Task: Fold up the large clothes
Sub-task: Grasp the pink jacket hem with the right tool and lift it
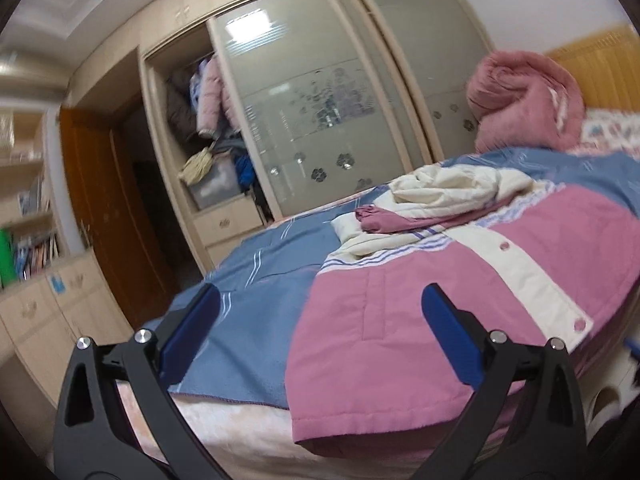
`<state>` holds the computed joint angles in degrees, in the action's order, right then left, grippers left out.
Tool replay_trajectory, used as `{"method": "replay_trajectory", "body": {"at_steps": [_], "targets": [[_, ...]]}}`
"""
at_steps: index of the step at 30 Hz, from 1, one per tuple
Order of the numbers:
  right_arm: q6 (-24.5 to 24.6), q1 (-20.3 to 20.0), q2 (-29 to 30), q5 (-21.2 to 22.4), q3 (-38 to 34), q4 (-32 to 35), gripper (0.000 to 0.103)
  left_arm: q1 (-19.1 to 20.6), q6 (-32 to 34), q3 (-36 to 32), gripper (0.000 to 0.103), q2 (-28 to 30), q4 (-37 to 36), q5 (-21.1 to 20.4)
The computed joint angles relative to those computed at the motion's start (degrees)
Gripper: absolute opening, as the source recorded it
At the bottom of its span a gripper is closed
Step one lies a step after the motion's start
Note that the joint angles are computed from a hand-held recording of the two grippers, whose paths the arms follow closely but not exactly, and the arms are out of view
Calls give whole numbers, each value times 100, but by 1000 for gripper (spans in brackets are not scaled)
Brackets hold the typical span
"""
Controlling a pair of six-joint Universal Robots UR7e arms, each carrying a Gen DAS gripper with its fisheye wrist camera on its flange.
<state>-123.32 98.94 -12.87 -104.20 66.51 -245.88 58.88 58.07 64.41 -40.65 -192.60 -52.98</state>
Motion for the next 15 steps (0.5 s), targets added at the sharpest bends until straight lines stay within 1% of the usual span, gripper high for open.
{"method": "replay_trajectory", "body": {"at_steps": [1,3,5,7,10,11,13,15], "targets": [[-165,-79,119,81,-157,-81,102,-1,-88,-58,101,15,36,-10],[-274,-184,224,201,-287,-130,102,-1,-146,-101,101,32,46,-57],[-375,-269,295,263,-358,-93,102,1,-157,-110,101,42,73,-99],[-577,-391,378,451,-430,-127,102,3,-82,-89,101,53,84,-99],[-747,-474,553,385,-779,-69,102,-1,7,-4,101,40,39,-80],[-766,-509,613,483,-909,-89,102,0,7,-9,101,46,61,-82],[-651,-526,669,652,-1100,-82,102,-1,14,9,101,43,81,-77],[-544,-482,662,611,-1175,-74,102,0,15,23,101,32,91,-67]]}}
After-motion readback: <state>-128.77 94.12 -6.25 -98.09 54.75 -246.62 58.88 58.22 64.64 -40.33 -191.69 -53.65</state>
